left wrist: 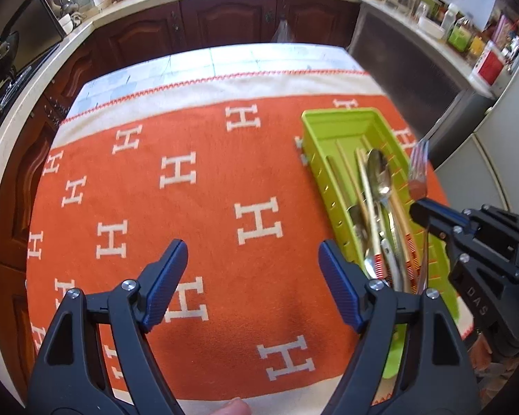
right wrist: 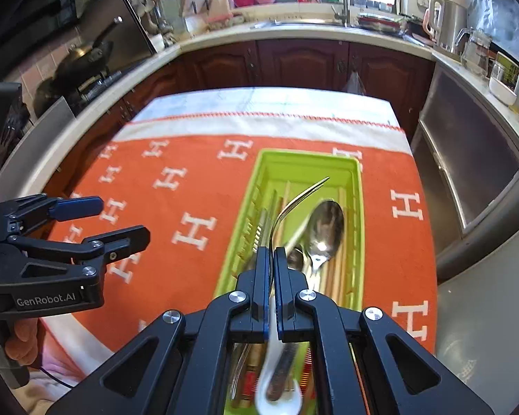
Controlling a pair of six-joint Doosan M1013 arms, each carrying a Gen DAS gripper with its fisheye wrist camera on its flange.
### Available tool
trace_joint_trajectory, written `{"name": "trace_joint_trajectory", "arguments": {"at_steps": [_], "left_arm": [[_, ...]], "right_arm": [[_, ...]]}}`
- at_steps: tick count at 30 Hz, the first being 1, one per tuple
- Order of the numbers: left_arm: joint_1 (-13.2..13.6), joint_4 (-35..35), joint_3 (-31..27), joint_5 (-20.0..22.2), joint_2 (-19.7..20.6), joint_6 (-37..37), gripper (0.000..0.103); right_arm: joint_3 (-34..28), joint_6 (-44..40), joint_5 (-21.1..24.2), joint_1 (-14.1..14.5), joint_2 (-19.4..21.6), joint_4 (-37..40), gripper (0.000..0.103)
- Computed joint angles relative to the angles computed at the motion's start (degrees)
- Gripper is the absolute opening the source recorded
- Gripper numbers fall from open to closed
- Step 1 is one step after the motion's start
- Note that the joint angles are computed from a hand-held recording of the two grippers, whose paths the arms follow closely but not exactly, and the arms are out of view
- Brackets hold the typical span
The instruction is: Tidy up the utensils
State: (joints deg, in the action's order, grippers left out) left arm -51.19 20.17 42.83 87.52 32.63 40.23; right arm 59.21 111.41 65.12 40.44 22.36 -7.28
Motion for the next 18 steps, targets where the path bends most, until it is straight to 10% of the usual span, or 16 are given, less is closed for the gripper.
{"name": "trace_joint_trajectory", "arguments": {"at_steps": [9,14,18], "left_arm": [[0.38,-1.91,2.6,-0.21,-0.44,-0.77,0.077],[0.16,-1.8,3.61,-0.61,-1.07,-1.1,0.077],[-0.07,-1.6,3.97,-0.77,-1.34,-0.86,0.077]], "right_arm": [[0.33,-0.61,3.59,-0.82,1.79,1.18,0.004],[0.43,0.25,3.37,-1.03,2.0,1.18,0.038],[0.67,1.22,1.39,-0.97,1.61,2.68,0.043]]}}
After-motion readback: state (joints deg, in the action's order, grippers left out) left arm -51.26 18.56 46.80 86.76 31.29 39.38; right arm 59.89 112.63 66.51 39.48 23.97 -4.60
